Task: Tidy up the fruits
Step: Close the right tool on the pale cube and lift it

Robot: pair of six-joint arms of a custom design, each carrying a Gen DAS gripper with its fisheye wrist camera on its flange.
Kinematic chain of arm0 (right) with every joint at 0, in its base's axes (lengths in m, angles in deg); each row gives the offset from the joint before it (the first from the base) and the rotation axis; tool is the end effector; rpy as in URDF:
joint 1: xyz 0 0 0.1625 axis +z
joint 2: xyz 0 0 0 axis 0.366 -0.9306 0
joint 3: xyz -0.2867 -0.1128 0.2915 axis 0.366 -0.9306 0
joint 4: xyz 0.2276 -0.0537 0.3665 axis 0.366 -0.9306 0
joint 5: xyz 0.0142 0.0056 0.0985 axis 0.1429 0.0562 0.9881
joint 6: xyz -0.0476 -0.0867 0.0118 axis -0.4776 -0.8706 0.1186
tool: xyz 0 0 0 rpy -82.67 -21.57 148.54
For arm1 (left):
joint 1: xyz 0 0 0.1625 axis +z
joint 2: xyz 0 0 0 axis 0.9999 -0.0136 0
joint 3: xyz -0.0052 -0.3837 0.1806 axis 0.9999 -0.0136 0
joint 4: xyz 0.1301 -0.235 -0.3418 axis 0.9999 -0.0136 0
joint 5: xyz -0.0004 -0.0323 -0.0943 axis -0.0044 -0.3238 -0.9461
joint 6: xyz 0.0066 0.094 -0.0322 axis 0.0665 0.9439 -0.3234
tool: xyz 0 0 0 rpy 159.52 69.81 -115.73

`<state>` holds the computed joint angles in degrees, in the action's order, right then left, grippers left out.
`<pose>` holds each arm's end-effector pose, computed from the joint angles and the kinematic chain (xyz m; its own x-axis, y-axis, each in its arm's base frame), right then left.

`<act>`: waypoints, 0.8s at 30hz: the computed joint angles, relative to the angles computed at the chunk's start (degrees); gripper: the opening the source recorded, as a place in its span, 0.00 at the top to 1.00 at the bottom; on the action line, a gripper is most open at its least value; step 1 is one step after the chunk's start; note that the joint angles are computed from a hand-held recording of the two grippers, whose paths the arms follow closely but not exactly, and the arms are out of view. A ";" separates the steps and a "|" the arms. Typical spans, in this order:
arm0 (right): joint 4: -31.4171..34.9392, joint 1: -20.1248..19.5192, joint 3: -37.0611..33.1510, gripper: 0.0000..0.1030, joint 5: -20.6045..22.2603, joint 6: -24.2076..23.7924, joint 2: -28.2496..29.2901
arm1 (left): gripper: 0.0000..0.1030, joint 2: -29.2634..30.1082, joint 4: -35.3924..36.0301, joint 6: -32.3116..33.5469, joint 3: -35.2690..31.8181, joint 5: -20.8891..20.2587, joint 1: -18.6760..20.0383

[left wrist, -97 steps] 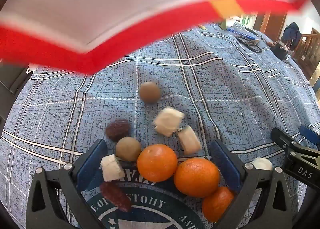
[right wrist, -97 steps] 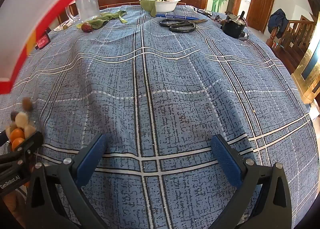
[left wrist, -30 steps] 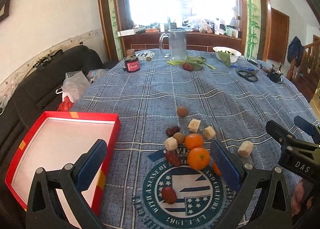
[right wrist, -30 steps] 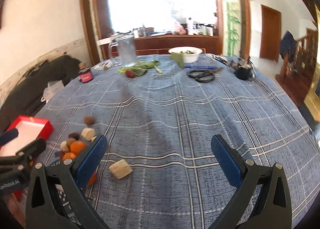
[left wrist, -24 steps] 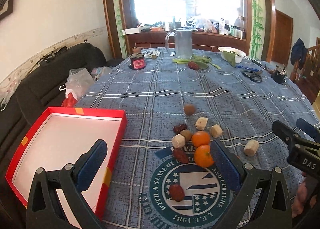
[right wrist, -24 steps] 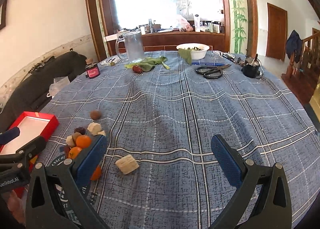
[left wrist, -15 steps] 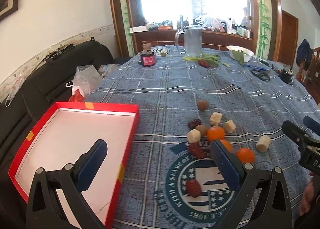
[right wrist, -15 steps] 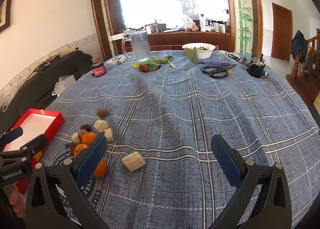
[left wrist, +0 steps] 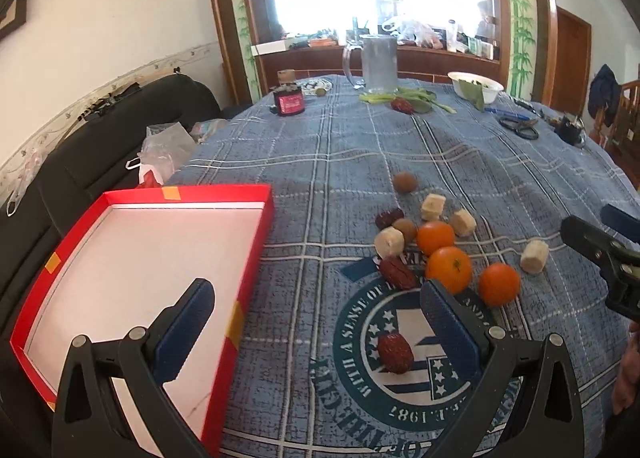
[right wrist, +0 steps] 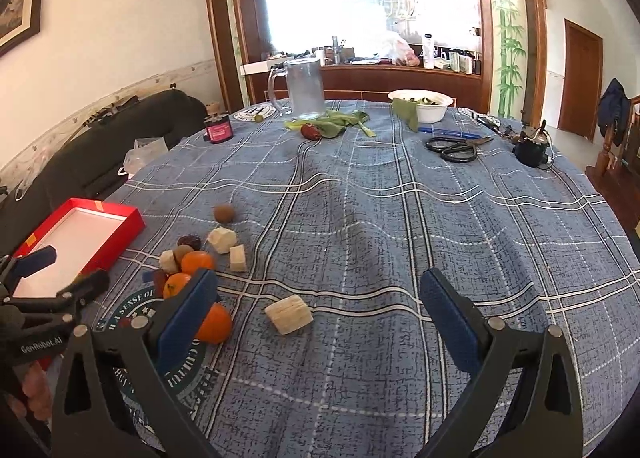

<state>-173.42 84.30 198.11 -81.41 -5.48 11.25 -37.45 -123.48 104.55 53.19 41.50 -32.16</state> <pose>0.1887 -0.4228 0.0296 -0.7703 0.1836 0.6107 -0.4378 0.5441 -0.7158 -0.0735 -0.4872 0.1495 -0.5902 0.2954 -0.7513 0.7235 0.6062 -0.3301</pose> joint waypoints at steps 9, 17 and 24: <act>7.38 -1.69 0.71 0.22 1.49 4.64 -1.93 | 0.01 -0.25 1.42 0.01 0.63 -1.52 -0.40; 14.86 -2.86 0.61 0.38 2.91 8.83 -3.28 | 0.01 -1.28 2.08 1.32 1.56 -2.73 -0.94; 22.37 -2.28 -2.20 0.51 -0.07 11.79 -2.63 | 0.01 -2.80 4.65 1.45 2.19 -5.14 -0.95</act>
<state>-151.05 82.02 195.92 -81.48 6.31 8.62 -40.25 -118.83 106.00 55.37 36.36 -33.12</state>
